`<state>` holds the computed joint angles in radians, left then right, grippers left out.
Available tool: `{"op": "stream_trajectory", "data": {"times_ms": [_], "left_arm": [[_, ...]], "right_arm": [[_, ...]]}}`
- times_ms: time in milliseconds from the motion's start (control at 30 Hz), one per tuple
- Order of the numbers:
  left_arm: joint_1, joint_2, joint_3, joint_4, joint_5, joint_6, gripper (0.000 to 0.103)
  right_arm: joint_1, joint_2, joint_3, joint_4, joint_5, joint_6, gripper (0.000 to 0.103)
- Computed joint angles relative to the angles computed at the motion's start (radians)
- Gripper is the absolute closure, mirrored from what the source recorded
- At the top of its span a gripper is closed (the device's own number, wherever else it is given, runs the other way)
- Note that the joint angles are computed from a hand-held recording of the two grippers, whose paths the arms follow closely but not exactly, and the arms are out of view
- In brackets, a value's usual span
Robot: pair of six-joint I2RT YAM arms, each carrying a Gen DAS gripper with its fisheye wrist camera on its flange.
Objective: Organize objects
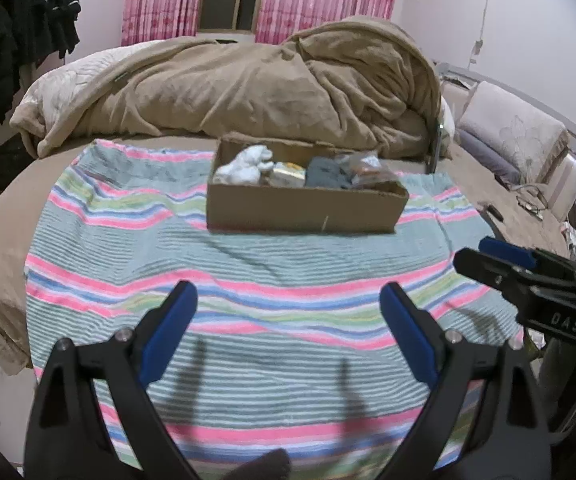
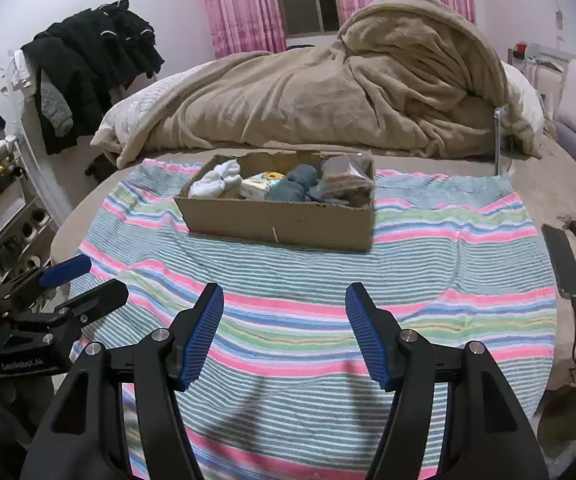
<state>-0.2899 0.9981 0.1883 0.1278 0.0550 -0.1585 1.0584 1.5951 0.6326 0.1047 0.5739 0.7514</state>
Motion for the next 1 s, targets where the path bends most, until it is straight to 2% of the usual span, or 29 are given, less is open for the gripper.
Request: {"op": "stream_trajectory", "data": {"times_ms": [267, 333, 600, 1000], "left_arm": [[-0.021, 0.001, -0.009, 0.02, -0.053, -0.007, 0.009], [-0.035, 0.007, -0.011, 0.029, -0.067, -0.006, 0.009], [-0.045, 0.038, -0.011, 0.059, -0.071, 0.001, 0.009], [-0.02, 0.015, -0.007, 0.046, -0.065, -0.001, 0.009]], "right_arm": [[-0.008, 0.004, -0.014, 0.019, -0.008, 0.0, 0.035], [-0.008, 0.008, -0.012, 0.021, -0.008, -0.002, 0.025], [-0.017, 0.018, -0.013, 0.038, -0.02, -0.009, 0.025], [-0.026, 0.034, -0.006, 0.05, -0.03, -0.02, 0.025]]}}
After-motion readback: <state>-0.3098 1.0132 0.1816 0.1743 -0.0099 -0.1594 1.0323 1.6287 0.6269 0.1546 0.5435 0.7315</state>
